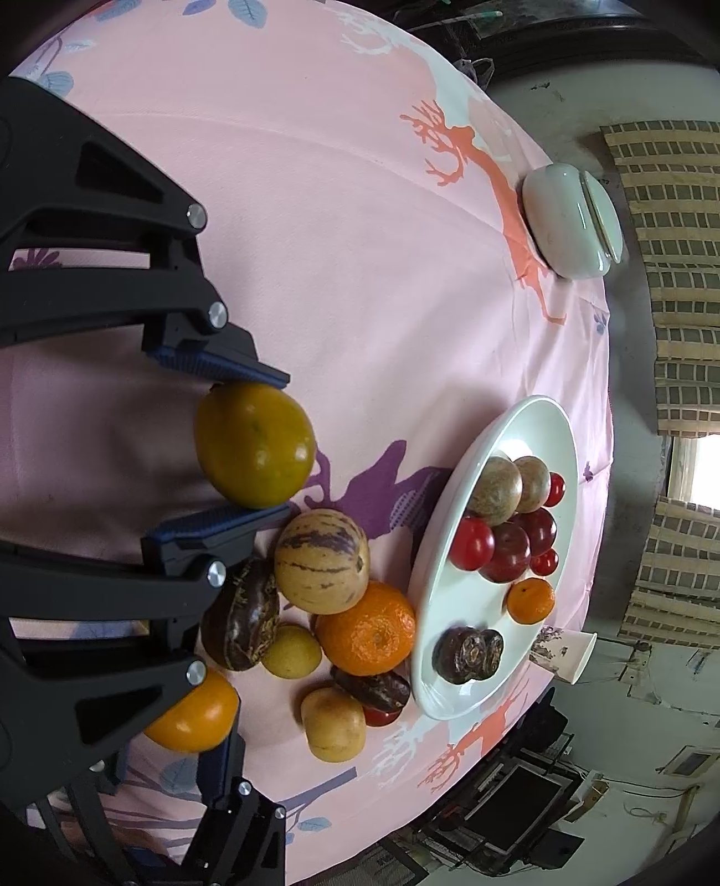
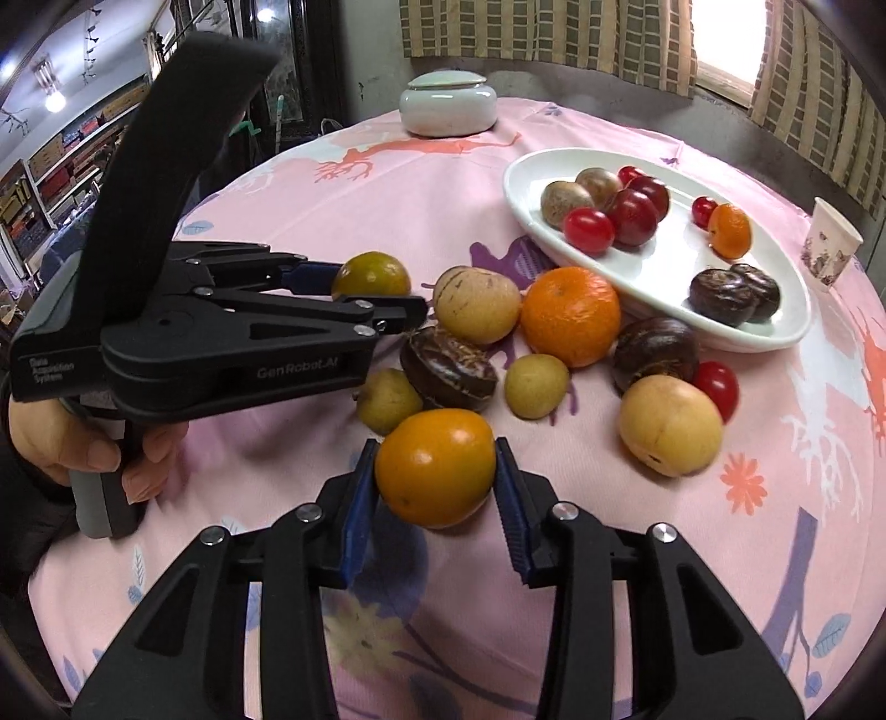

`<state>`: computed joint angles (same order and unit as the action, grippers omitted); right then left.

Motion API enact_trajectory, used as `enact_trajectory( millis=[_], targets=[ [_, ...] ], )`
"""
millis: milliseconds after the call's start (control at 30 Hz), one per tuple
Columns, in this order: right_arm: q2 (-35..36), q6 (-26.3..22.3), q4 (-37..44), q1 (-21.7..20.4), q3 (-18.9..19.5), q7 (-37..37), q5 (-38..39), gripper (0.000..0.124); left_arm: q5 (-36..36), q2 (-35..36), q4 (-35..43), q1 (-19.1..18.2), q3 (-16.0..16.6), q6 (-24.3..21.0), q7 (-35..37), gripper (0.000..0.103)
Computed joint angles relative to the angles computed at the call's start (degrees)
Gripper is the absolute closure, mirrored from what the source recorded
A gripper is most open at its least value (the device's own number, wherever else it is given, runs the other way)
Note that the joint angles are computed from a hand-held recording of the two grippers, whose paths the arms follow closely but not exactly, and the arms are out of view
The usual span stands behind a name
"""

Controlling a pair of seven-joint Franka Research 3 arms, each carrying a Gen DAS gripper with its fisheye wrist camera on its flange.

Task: Organize fruits
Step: 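Carry the yellow fruit and orange fruit over the white plate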

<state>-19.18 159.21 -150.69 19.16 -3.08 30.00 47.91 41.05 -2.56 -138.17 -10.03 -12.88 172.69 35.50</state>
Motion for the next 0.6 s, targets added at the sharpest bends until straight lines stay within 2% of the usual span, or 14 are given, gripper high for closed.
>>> enact_trajectory(
  millis=[233, 600],
  targets=[
    [-4.92, -0.10, -2.56, -1.33, -2.50, -1.02, 1.16, 0.083, -1.56, -2.52, -1.71, 0.38, -0.31, 1.76, 0.75, 0.062],
    [-9.22, -0.14, -3.61, -3.21, -5.29, -1.69, 1.08, 0.083, -6.18, -6.50, -2.29, -0.42, -1.93, 0.16, 4.62, 0.062]
  ],
)
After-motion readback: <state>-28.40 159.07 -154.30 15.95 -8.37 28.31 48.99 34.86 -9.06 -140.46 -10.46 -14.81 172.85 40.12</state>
